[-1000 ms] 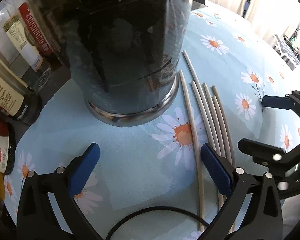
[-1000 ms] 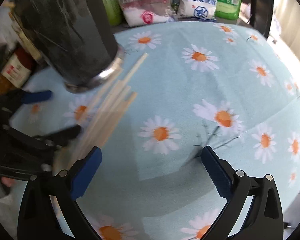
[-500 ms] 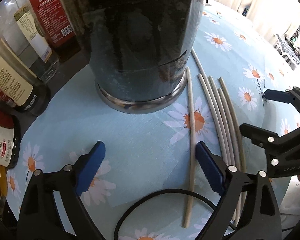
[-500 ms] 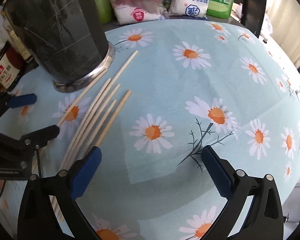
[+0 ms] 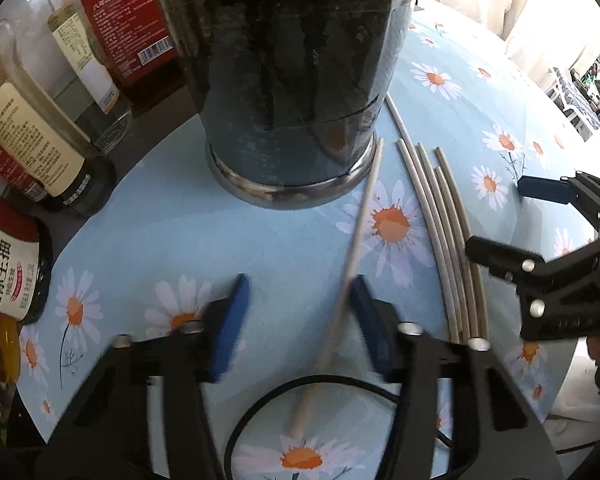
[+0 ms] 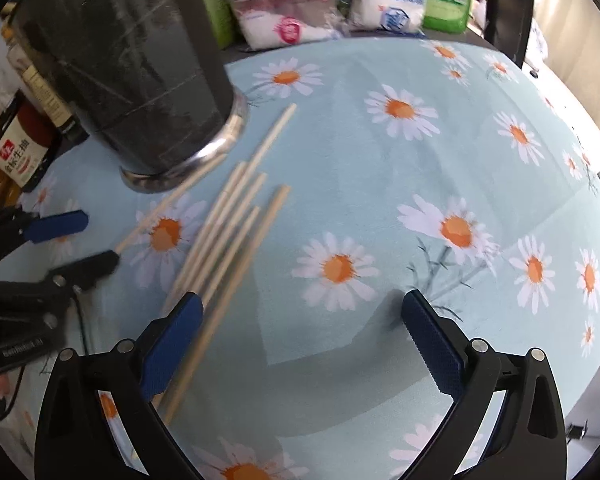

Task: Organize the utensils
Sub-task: 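Close the left gripper on one chopstick while the right gripper grasps another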

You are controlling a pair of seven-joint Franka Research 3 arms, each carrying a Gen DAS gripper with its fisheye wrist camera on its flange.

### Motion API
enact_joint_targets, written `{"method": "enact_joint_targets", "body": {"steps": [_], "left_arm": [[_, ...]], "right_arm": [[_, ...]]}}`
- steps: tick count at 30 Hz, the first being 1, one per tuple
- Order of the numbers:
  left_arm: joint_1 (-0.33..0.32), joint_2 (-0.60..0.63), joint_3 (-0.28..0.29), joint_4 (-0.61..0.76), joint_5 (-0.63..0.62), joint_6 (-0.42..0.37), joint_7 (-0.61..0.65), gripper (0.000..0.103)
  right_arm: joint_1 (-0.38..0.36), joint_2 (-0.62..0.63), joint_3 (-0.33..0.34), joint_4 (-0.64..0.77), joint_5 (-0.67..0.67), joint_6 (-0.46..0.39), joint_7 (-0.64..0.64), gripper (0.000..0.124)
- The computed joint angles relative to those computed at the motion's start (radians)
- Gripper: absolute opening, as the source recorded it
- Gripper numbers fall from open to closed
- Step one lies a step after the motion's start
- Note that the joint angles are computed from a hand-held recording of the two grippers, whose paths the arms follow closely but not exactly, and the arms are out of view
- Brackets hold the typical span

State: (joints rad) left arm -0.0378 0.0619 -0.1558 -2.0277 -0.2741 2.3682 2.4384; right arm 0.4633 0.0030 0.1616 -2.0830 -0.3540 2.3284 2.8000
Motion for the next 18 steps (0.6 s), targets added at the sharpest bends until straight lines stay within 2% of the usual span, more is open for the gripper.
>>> {"method": "enact_joint_targets", "body": {"steps": [2, 4, 6, 10, 11, 12, 15, 18], "left_arm": [[0.004, -0.008, 0.004, -0.003, -0.003, -0.014, 0.006, 0.036], [0.006, -0.022, 0.008, -0.011, -0.001, -0.029, 0.000, 0.025], [0.008, -0.035, 0.013, -0.020, 0.008, -0.044, 0.000, 0.018], [0.004, -0.081, 0.024, -0.055, 0.031, -0.081, -0.003, 0.009], [0.003, -0.089, 0.028, -0.060, 0.039, -0.089, -0.011, 0.009], [0.003, -0.098, 0.032, -0.066, 0.044, -0.100, -0.014, 0.008], [0.003, -0.120, 0.045, -0.080, 0.052, -0.126, -0.015, 0.007], [0.009, -0.130, 0.059, -0.074, 0.046, -0.185, -0.027, 0.007]], "right_arm": [[-0.001, -0.012, 0.000, -0.014, 0.013, 0.007, -0.017, 0.094], [-0.006, -0.031, -0.002, -0.035, 0.018, 0.009, -0.023, 0.088], [-0.012, -0.043, 0.002, -0.042, 0.009, 0.016, -0.012, 0.060], [-0.034, -0.095, 0.007, -0.095, 0.045, 0.052, -0.038, 0.039], [-0.041, -0.103, 0.003, -0.105, 0.065, 0.074, -0.054, 0.022], [-0.045, -0.117, -0.007, -0.137, 0.129, 0.142, -0.097, 0.005], [-0.059, -0.114, -0.005, -0.141, 0.210, 0.180, -0.177, 0.002], [-0.067, -0.120, -0.013, -0.161, 0.304, 0.220, -0.241, 0.001]]}}
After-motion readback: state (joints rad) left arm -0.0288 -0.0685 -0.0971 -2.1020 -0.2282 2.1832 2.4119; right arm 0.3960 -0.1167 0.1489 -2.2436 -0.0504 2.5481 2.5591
